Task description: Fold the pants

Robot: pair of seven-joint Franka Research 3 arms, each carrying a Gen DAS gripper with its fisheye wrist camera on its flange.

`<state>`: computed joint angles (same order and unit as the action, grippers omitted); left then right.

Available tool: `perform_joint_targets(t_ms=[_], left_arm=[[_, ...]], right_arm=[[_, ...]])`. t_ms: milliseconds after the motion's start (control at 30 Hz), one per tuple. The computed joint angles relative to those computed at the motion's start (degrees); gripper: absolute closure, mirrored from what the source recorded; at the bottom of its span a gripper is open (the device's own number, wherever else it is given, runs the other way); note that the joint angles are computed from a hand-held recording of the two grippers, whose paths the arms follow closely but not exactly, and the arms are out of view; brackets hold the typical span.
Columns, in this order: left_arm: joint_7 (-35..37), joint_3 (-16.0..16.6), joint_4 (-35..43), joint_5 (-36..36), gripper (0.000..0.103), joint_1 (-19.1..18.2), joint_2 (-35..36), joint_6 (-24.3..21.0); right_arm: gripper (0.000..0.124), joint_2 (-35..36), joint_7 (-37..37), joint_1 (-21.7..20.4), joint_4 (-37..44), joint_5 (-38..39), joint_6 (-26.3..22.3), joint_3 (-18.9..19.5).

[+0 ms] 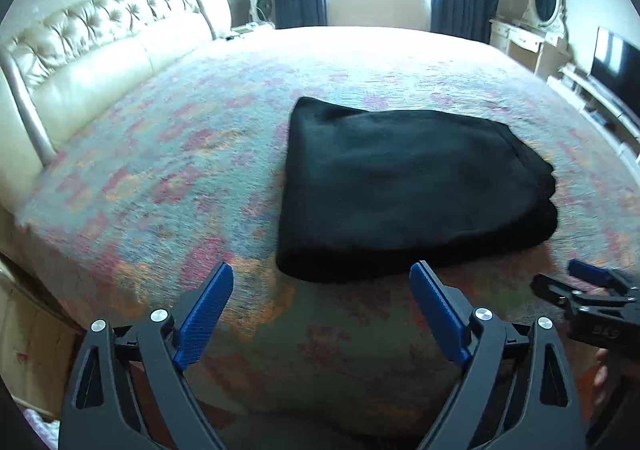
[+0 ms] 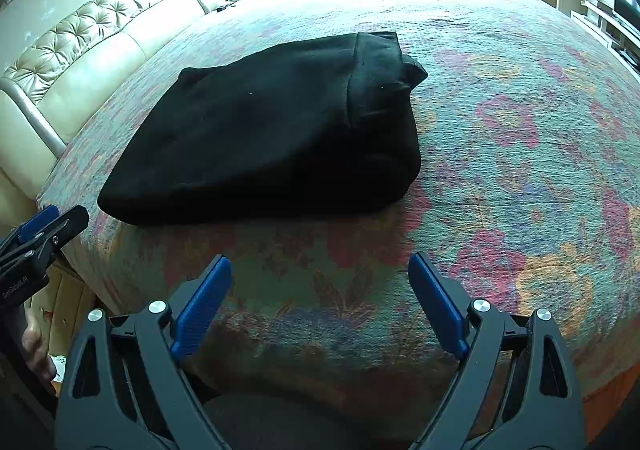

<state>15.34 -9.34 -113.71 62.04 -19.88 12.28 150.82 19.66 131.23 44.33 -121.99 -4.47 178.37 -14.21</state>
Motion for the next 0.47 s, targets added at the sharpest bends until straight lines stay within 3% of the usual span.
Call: perform_joint_targets(t_ms=[33, 100, 167, 267, 467], left_arm=[[1.8, 0.4, 0.6, 0.0, 0.014, -0.8, 0.3, -1.1], [6.4, -0.6, 0.3, -2.7, 0.014, 1.2, 0.5, 3.7], [13.5, -1.5, 0.5, -9.8, 0.014, 3.0, 1.0, 7.0], [11.2, 1.4, 2.4, -8.2, 0.014, 2.1, 1.7, 8.1], [13.4, 5.6, 14.1, -8.3, 0.014, 4.3, 9.9, 3.5]], right_arm=[[0.034, 0.0, -0.2, -0.2, 0.1, 0.1, -0.2, 0.2], [0.034, 0.1, -0.6, -1.0, 0.2, 0.5, -0.4, 1.1], [0.034, -0.2, -1.1, -2.2, 0.0, 1.3, -0.5, 2.4], [0.034, -1.2, -3.9, -7.0, -0.5, 4.3, 0.1, 7.0], [0.032, -0.8, -3.8, -4.0, 1.8, 2.8, 2.1, -1.3]])
